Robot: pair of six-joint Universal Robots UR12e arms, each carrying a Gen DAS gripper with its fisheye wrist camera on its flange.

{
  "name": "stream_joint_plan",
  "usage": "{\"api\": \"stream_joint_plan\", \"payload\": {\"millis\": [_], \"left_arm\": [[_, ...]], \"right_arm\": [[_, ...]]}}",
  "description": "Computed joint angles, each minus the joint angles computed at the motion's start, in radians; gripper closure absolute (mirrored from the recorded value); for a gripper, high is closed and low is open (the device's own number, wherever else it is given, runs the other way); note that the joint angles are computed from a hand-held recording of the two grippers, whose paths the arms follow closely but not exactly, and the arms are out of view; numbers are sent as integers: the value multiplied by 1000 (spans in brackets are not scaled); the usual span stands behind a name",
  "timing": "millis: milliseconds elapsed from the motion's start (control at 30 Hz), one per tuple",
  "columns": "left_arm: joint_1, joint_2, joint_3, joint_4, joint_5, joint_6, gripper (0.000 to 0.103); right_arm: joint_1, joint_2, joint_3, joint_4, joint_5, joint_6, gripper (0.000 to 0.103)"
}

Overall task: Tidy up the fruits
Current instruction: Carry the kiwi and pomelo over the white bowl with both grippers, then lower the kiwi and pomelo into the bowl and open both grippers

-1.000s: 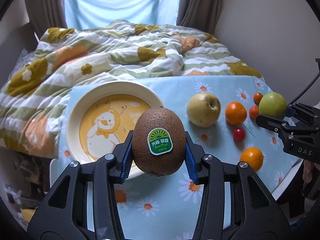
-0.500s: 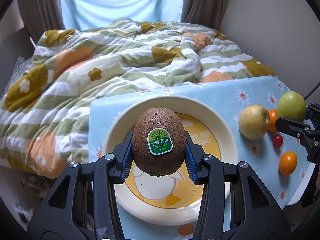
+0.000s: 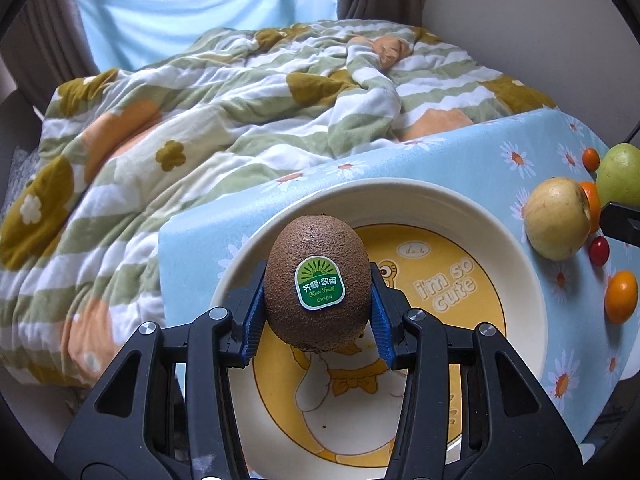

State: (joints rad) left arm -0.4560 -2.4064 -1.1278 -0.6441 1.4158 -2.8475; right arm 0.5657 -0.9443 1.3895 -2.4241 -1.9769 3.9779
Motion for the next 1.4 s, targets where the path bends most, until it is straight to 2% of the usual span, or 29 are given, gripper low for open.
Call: {"api": "stream_joint_plan", "payload": {"millis": [100, 167, 200, 233, 300, 433, 933, 1167, 1400], "left_arm": [[1, -4, 7, -18, -10, -5, 49], [2, 0, 1, -7, -14, -9, 25], [5, 7, -13, 16, -30, -12, 8], [5, 14, -27, 42, -33, -18, 0], [4, 26, -47, 75, -31, -20, 0], [5, 47, -68, 68, -23, -42, 0], [16, 148, -195, 110, 47, -184, 0], [19, 173, -233, 105, 68, -242, 0], [25, 188, -262, 94, 83, -299, 0]], "right_arm": [[2, -4, -3, 12, -9, 11, 53], [3, -8, -2, 14, -14, 12, 53], [4, -10, 0, 13, -16, 13, 53], [4, -11, 2, 11, -18, 13, 53], [1, -13, 1, 8, -15, 7, 53], [-3, -11, 1, -15, 1, -25, 53], [-25, 62, -85, -86, 143, -250, 53], [-35, 111, -144, -53, 192, -336, 53], [-35, 155, -193, -26, 202, -417, 53]]}}
